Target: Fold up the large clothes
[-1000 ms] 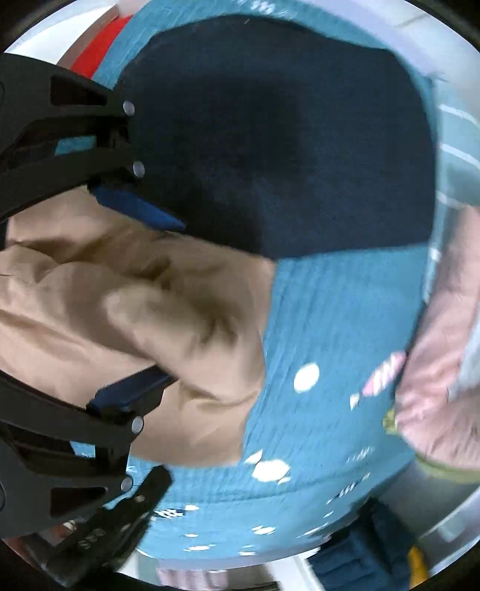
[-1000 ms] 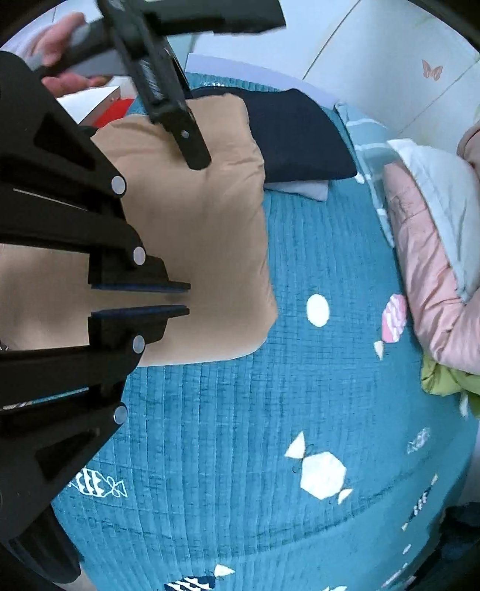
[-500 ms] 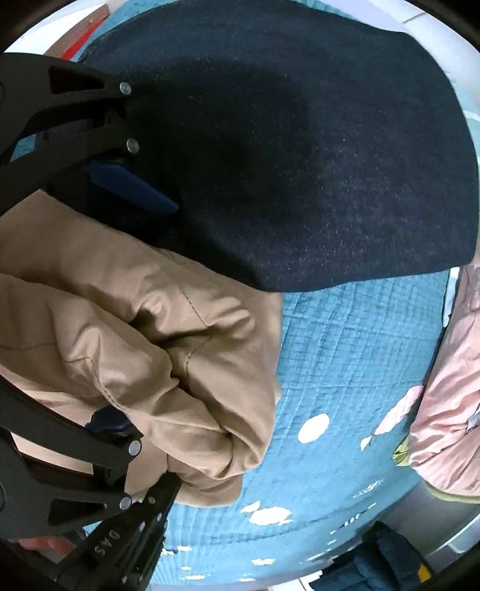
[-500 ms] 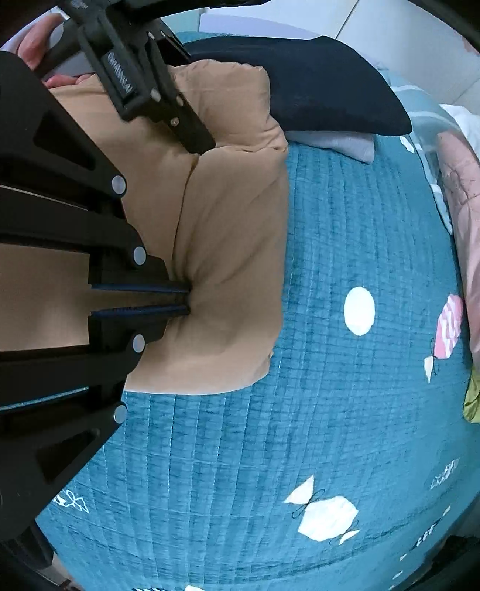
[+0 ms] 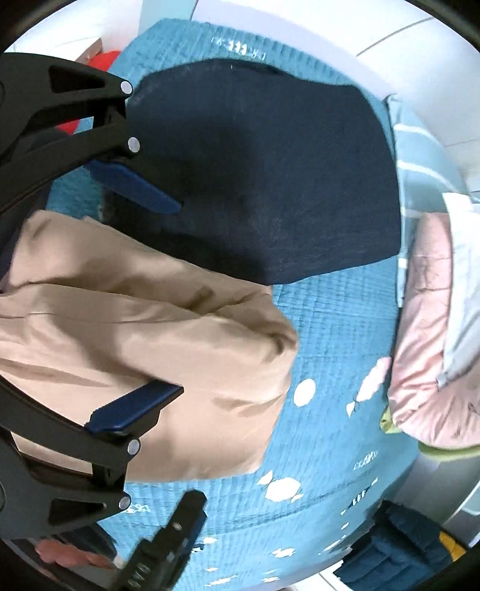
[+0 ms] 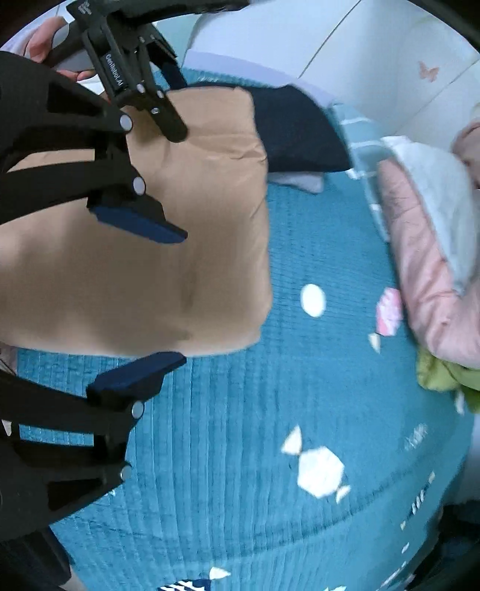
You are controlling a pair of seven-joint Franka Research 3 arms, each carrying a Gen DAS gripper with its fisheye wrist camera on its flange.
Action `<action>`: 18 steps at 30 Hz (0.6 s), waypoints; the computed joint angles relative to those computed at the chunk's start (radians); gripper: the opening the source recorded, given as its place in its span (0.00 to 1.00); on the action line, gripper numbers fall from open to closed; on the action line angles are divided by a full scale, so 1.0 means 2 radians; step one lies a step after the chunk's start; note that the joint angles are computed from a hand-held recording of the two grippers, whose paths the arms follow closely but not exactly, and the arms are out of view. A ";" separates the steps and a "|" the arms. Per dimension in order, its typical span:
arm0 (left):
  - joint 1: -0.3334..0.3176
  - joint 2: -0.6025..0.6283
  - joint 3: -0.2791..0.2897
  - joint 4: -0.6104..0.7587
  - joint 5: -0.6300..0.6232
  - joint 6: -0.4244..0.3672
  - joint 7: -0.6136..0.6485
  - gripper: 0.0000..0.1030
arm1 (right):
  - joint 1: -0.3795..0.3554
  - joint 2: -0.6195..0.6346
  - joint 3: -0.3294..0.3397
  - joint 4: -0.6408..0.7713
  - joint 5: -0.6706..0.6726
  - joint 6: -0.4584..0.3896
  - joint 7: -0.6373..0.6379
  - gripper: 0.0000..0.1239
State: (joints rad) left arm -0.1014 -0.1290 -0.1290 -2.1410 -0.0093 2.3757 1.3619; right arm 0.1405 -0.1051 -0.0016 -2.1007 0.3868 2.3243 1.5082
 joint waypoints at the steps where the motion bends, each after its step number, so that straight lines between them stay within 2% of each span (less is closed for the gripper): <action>1: -0.001 -0.006 0.000 -0.005 -0.004 0.000 0.002 0.88 | -0.002 -0.010 -0.002 -0.010 0.005 0.007 0.002 0.63; 3: -0.002 -0.021 0.003 -0.018 -0.014 -0.005 0.008 0.88 | -0.003 -0.025 -0.007 -0.026 0.023 0.020 -0.003 0.66; 6: -0.004 -0.030 0.006 -0.025 -0.026 -0.029 0.004 0.88 | -0.008 -0.034 -0.014 -0.039 0.042 0.010 -0.008 0.72; 8: -0.006 -0.035 0.012 -0.031 -0.051 -0.043 0.014 0.88 | -0.012 -0.033 -0.016 -0.043 0.045 0.005 -0.006 0.73; 18: -0.012 -0.088 0.032 -0.091 -0.120 -0.057 0.042 0.90 | -0.017 -0.037 -0.017 -0.078 0.064 -0.029 -0.016 0.76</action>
State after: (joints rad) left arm -0.1260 -0.3046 -0.0651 -2.3224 -0.2502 2.2611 1.4451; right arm 0.1063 -0.1789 -0.0364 -2.2565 0.5154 2.2666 1.4756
